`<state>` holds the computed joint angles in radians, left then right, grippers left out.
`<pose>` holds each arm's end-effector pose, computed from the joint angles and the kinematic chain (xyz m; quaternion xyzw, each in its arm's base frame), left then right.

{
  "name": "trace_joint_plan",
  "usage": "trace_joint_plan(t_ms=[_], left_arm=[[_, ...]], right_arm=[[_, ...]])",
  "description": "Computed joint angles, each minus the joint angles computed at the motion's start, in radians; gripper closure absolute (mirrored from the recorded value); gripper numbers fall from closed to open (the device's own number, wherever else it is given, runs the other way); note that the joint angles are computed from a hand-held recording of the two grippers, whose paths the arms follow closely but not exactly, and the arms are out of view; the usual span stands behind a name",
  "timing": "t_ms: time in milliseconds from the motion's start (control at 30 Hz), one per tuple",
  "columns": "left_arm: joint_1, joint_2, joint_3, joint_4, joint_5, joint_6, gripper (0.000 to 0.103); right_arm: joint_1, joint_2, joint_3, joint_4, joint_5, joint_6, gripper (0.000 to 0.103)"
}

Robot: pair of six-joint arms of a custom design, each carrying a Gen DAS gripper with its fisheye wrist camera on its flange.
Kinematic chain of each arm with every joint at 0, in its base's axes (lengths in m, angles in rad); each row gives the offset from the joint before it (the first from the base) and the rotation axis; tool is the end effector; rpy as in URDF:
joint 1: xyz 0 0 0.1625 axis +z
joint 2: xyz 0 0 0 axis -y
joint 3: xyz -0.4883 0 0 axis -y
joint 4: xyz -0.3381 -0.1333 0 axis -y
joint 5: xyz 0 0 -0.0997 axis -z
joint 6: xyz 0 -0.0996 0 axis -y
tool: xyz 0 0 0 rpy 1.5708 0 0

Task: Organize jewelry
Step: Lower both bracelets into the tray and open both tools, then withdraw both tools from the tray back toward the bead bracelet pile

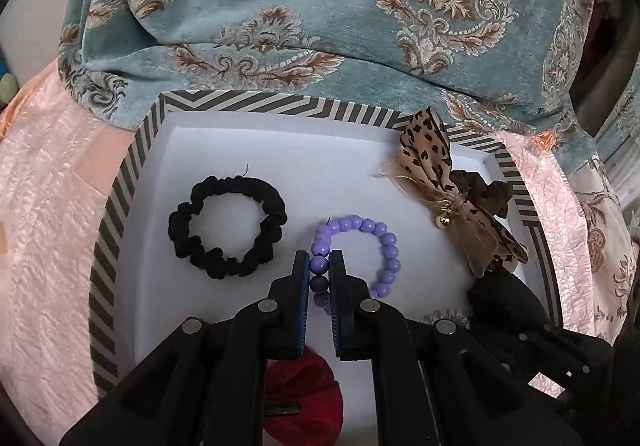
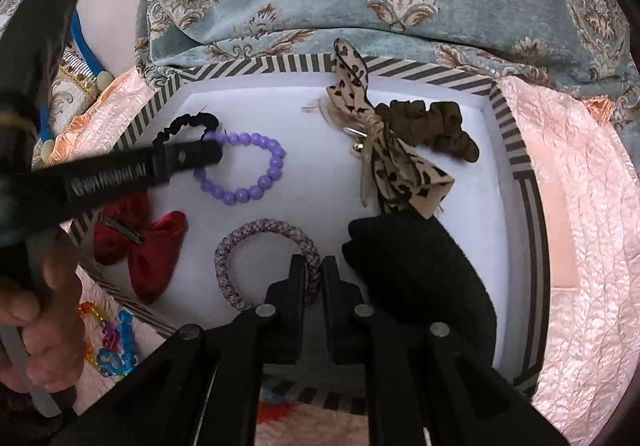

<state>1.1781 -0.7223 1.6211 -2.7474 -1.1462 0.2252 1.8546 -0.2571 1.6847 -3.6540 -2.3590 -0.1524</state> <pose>-0.1059 -0.7112 0.1608 0.2666 0.9312 -0.1523 0.1966 0.2400 -0.5991 -0.0429 0.0685 -0.8802 0.3205 0.3432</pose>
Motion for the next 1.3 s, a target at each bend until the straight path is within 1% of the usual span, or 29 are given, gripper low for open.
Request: trace_joint_plan(t_ms=[133,300,400,500,533,567,667,800,867,967,1067,1167,1200,1267,1300], left_arm=[[-0.006,-0.004,0.022,-0.035,0.024,0.023,0.103],[-0.003,-0.009,0.019,-0.008,0.01,0.021,0.103],[-0.004,-0.018,0.027,-0.018,0.003,0.022,0.103],[-0.003,-0.035,0.038,-0.045,-0.006,0.019,0.102],[-0.003,-0.038,0.036,-0.047,-0.01,0.016,0.102],[-0.002,-0.042,0.037,-0.051,-0.012,0.013,0.102],[-0.003,-0.06,0.039,-0.067,-0.014,0.008,0.102],[-0.008,-0.093,0.063,-0.092,-0.008,0.029,0.102],[-0.008,-0.123,0.091,-0.115,-0.004,0.047,0.102],[-0.003,-0.165,0.137,-0.139,-0.003,0.086,0.102],[0.01,-0.215,0.207,-0.17,0.005,0.134,0.102],[0.035,-0.259,0.267,-0.164,0.016,0.158,0.102],[0.047,-0.271,0.283,-0.149,0.017,0.156,0.102],[0.054,-0.282,0.305,-0.119,0.049,0.153,0.102],[0.055,-0.285,0.318,-0.12,0.065,0.157,0.102]], right_arm=[[0.001,0.009,-0.009,-0.022,-0.018,-0.024,0.095],[-0.001,0.0,0.004,-0.027,-0.004,-0.019,0.095],[0.002,-0.002,0.011,-0.049,0.011,-0.023,0.092],[0.008,-0.003,0.016,-0.084,0.018,-0.031,0.08],[0.01,-0.003,0.018,-0.102,0.02,-0.035,0.074],[0.011,-0.003,0.02,-0.116,0.021,-0.038,0.071],[0.015,-0.006,0.022,-0.135,0.024,-0.042,0.071],[0.021,-0.007,0.03,-0.175,0.038,-0.059,0.071],[0.028,-0.008,0.042,-0.219,0.053,-0.074,0.071],[0.051,-0.005,0.078,-0.332,0.061,-0.116,0.071],[0.083,0.001,0.123,-0.433,0.04,-0.149,0.071],[0.114,0.014,0.155,-0.512,-0.001,-0.185,0.071],[0.122,0.018,0.179,-0.545,-0.004,-0.17,0.071],[0.125,0.024,0.233,-0.583,0.007,-0.103,0.071],[0.126,0.028,0.256,-0.584,0.007,-0.06,0.071]])
